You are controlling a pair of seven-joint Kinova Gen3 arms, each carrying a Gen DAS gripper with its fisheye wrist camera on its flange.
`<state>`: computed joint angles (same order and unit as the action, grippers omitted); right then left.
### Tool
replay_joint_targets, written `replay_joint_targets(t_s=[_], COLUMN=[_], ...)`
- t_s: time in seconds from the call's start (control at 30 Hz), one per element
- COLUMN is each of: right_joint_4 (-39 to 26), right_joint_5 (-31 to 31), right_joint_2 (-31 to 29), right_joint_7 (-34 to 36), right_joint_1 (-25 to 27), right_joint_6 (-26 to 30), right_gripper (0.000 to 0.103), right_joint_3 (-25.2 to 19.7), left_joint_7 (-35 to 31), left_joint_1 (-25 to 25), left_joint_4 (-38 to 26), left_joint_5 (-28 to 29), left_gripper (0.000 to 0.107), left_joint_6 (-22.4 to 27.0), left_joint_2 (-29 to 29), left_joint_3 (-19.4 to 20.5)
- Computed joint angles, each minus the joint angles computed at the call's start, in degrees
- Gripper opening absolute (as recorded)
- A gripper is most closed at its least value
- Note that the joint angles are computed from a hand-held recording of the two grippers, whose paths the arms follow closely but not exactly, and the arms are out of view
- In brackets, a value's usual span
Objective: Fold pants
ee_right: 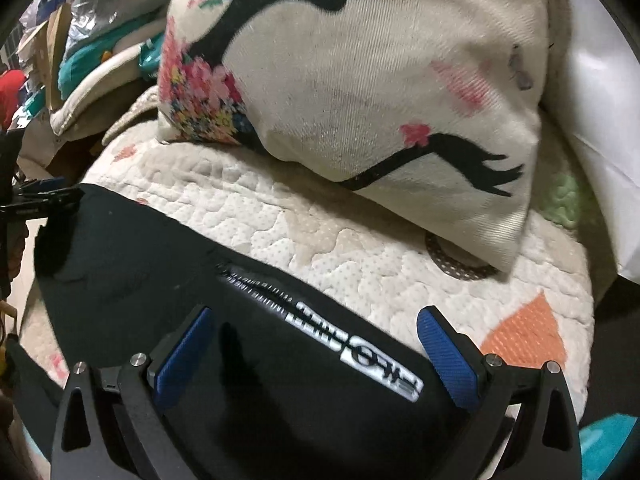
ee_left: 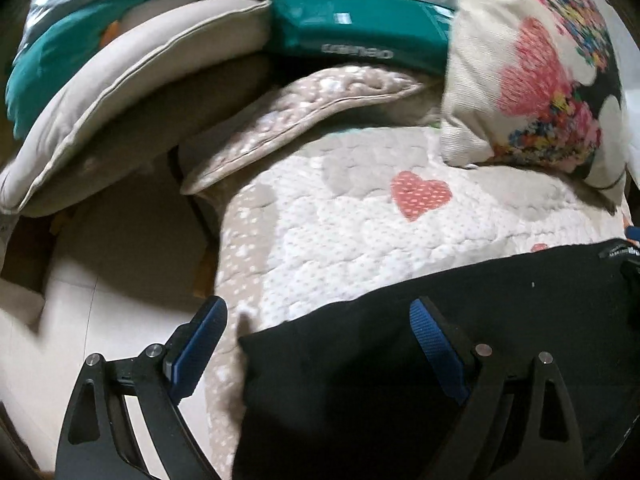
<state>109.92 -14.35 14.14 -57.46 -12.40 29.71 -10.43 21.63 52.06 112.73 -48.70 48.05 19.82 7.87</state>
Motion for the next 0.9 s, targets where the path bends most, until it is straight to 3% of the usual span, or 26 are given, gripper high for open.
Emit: replay_joint_targets(t_s=[0.07,0.1,0.17,0.2,0.23,0.27,0.33,0.43,0.67,0.9], right_joint_4=[-0.7,-1.1,-2.0,-2.3,-2.4,-2.4,-2.2,-1.9,1.3,4.1], right_joint_5=[0.7,0.9,0.5,-0.7,-2.4,-4.2,-6.1,-8.5,-10.8,-7.1], right_joint_2=[1.3,1.9,2.9,3.1,3.2,3.2,2.9,1.8,-4.7,-12.2], right_joint_7=[-0.1,0.2,1.3,2.4,4.0,5.6,7.3,8.8,8.5,2.8], right_joint_1=[-0.6,-0.7,-0.3,0.5,1.6,2.6,3.0,3.5,1.7,-1.9], right_joint_6=[0.3,0.8,2.2,2.9,3.6,4.1,5.0,6.6,6.5,7.6], right_gripper=[0.101,0.099,0.091,0.083,0.072,0.066,0.043,0.027,0.022,0.021], right_joint_3=[0.0,-0.1,-0.9,-1.5,-2.4,-3.1,-3.3,-2.9,-0.9,1.5], left_joint_7=[0.2,1.2,3.1,2.7,1.3,0.5,-1.6,-1.3,-1.0,-0.4], left_joint_1=[0.3,0.3,-0.7,0.4,0.6,-0.2,0.5,2.6,5.3,9.7], left_joint_4=[0.2,1.0,2.5,2.5,2.4,2.0,0.6,-1.1,-4.8,-10.2], left_joint_5=[-0.2,-1.0,-2.1,-2.0,-1.9,-1.6,-0.8,-0.9,-1.2,-0.6], left_gripper=[0.091,0.085,0.049,0.037,0.017,0.016,0.016,0.016,0.016,0.016], left_joint_6=[-0.8,-2.2,-5.1,-5.1,-5.3,-5.1,-2.9,1.3,12.0,22.5], left_joint_2=[0.0,-0.4,-1.9,-2.0,-2.4,-2.5,-2.5,-3.0,-5.5,-4.9], left_joint_3=[-0.1,0.0,1.2,0.2,0.3,1.3,1.8,2.5,5.8,8.9])
